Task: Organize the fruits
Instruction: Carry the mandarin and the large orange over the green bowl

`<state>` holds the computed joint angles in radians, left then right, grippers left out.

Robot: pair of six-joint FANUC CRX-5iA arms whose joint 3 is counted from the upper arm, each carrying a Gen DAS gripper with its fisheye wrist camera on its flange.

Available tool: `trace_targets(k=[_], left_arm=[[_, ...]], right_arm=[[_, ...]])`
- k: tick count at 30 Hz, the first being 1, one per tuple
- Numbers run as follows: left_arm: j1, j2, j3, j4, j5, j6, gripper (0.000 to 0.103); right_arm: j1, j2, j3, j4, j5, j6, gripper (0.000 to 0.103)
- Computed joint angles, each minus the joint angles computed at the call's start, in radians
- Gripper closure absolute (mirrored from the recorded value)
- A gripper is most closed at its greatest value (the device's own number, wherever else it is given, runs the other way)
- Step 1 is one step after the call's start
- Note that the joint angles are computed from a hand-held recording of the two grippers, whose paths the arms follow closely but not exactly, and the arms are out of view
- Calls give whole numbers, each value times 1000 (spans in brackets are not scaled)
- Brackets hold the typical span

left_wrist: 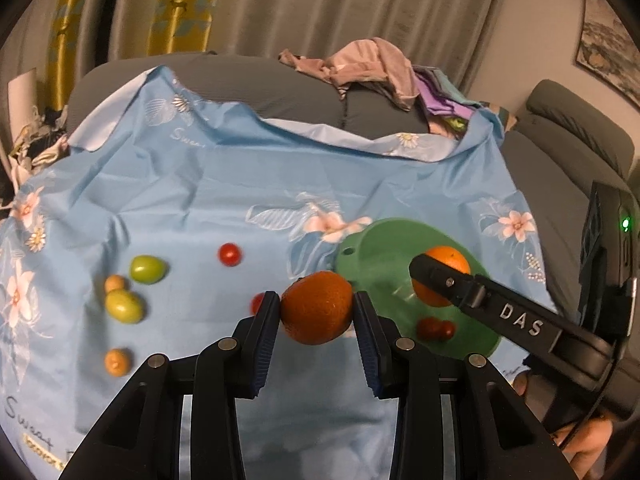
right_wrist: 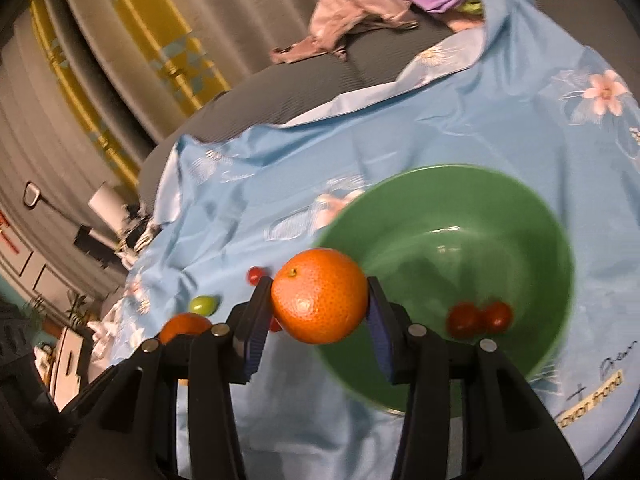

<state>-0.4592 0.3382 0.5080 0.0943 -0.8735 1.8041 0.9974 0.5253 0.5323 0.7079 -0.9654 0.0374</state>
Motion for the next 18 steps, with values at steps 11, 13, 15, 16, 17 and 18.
trace_targets(k=[11, 13, 15, 16, 17, 18], left_arm=[[-45, 107, 129, 41, -25, -42, 66], [-52, 130, 156, 54, -36, -53, 66], [-59, 148, 179, 54, -45, -58, 66], [-63, 159, 194, 51, -52, -61, 66], [-67, 171, 211, 47, -57, -63, 66], [-72, 181, 226, 43, -63, -65, 66]], right_arm=[[-13, -84, -134, 78, -45, -146, 57], [-15, -95, -149, 80, -54, -164, 57], [-22, -113, -174, 77, -45, -181, 57], [-24, -117, -179, 74, -45, -182, 57], [-26, -120, -183, 70, -48, -181, 57], [-27, -120, -183, 67, -54, -178, 57]])
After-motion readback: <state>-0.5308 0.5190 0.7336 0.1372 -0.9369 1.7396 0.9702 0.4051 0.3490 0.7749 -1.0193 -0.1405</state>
